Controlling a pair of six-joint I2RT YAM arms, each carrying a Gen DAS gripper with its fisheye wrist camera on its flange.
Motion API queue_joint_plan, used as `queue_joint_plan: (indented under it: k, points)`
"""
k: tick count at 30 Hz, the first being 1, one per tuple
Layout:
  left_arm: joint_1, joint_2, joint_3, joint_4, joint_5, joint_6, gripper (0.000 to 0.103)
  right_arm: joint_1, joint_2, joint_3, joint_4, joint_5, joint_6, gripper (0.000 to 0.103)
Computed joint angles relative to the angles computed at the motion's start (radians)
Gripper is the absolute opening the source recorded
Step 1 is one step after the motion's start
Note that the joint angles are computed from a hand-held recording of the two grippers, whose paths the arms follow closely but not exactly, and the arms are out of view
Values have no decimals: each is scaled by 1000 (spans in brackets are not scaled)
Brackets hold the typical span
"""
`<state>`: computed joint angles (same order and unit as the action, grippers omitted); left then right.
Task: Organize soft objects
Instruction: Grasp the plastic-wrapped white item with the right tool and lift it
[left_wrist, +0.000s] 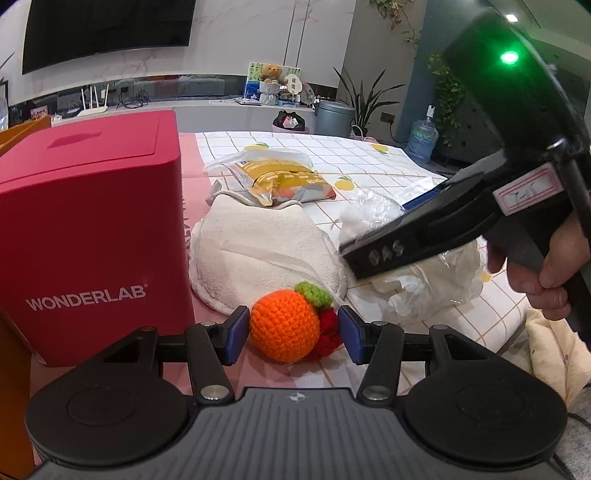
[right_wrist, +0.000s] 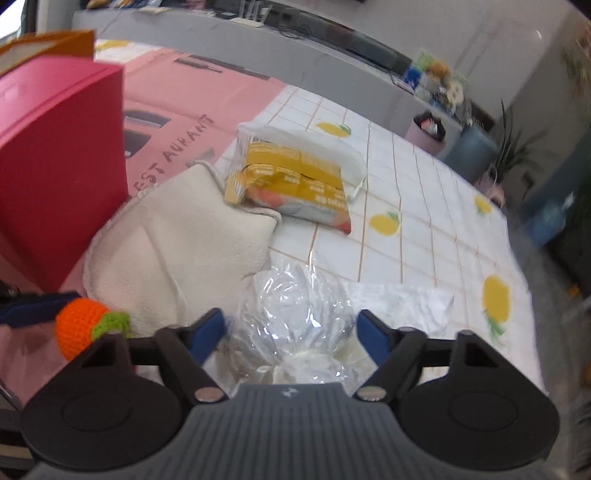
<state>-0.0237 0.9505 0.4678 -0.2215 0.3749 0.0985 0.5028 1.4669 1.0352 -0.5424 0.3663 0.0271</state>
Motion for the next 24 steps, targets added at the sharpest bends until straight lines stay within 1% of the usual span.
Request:
queue_joint_plan:
  k: [3, 7, 10, 12, 14, 17, 20, 22, 24]
  points:
    - [11, 4, -3, 7, 18, 3, 59, -14, -49, -18, 5, -27, 37, 58]
    - [39, 11, 15, -19, 45, 8, 58, -16, -121, -51, 21, -33, 102, 57]
    - [37, 0, 14, -13, 29, 10, 58, -45, -190, -62, 14, -78, 227, 58]
    - [42, -11, 16, -19, 31, 9, 58, -70, -257, -95, 33, -110, 310, 58]
    - [46, -22, 21, -31, 38, 3, 58, -82, -327, -133, 59, -112, 365, 59]
    - [53, -32, 29, -45, 63, 3, 58, -105, -442, -210, 150, -111, 428, 59]
    - [47, -34, 33, -45, 53, 1, 58, -154, -535, -272, 253, -181, 487, 60]
    - [42, -43, 29, -44, 44, 2, 58, -172, -565, -296, 303, -226, 511, 61]
    - [41, -50, 30, -45, 39, -2, 58, -161, -575, -311, 340, -215, 528, 61]
